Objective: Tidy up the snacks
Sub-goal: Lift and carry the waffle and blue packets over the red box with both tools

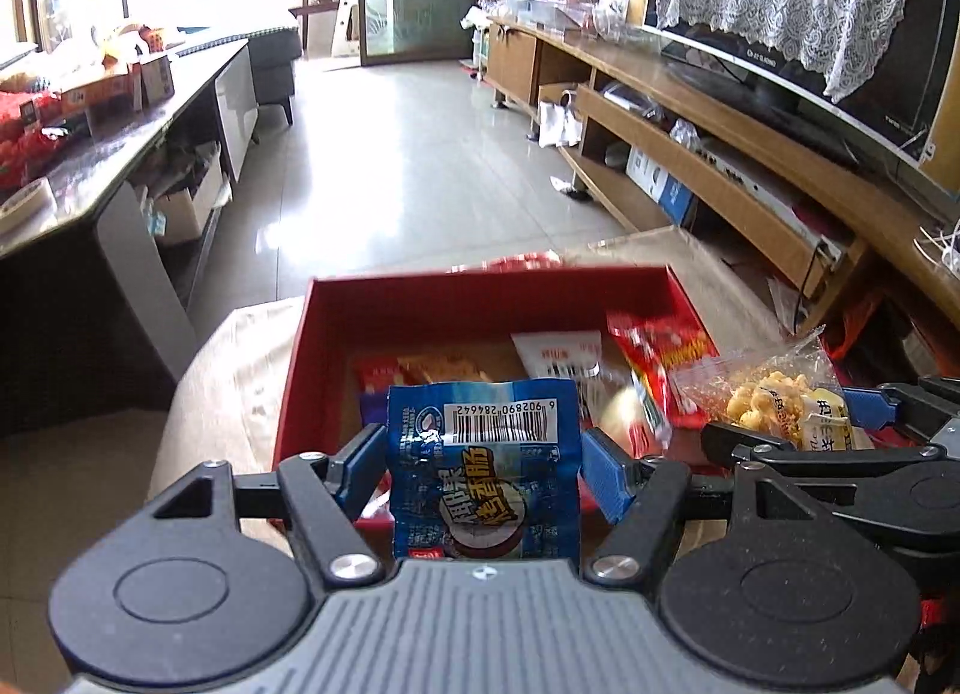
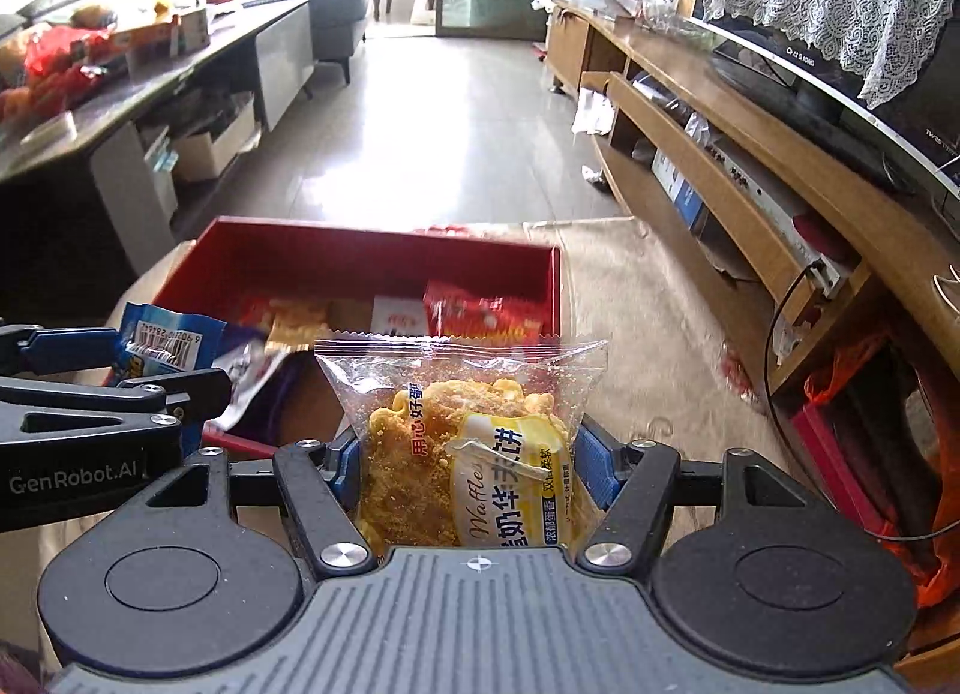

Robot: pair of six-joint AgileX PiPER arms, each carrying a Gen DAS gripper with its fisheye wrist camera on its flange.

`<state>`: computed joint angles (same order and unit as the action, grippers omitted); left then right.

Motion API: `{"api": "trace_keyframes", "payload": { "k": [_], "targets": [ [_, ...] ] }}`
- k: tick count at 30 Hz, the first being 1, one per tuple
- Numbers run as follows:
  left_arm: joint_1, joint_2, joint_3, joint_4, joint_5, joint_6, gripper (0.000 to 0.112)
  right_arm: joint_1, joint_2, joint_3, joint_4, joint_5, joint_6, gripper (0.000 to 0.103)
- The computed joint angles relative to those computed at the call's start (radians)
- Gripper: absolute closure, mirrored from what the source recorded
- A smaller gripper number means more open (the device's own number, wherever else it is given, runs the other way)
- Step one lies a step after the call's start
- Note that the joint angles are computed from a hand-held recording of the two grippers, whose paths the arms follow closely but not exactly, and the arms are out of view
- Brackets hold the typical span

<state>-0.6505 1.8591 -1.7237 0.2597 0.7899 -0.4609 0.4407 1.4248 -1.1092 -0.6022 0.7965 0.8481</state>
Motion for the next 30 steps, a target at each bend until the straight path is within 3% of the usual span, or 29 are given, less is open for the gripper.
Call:
{"api": "trace_keyframes", "payload": {
  "k": [15,21,30],
  "targets": [
    [0.04,0.212,-0.297,-0.02,0.107,0.027,0.048,-0.117,0.145,-0.115,0.1,-0.084,-0.112,0.03],
    [0.07,0.311,-0.441,-0.101,0.177,0.064,0.048,-0.153,0.196,-0.155,0.158,-0.097,-0.166,0.03],
    [0.106,0.422,-0.609,-0.179,0.271,0.095,0.048,-0.148,0.246,-0.194,0.126,-0.087,-0.151,0.03]
  ]
}}
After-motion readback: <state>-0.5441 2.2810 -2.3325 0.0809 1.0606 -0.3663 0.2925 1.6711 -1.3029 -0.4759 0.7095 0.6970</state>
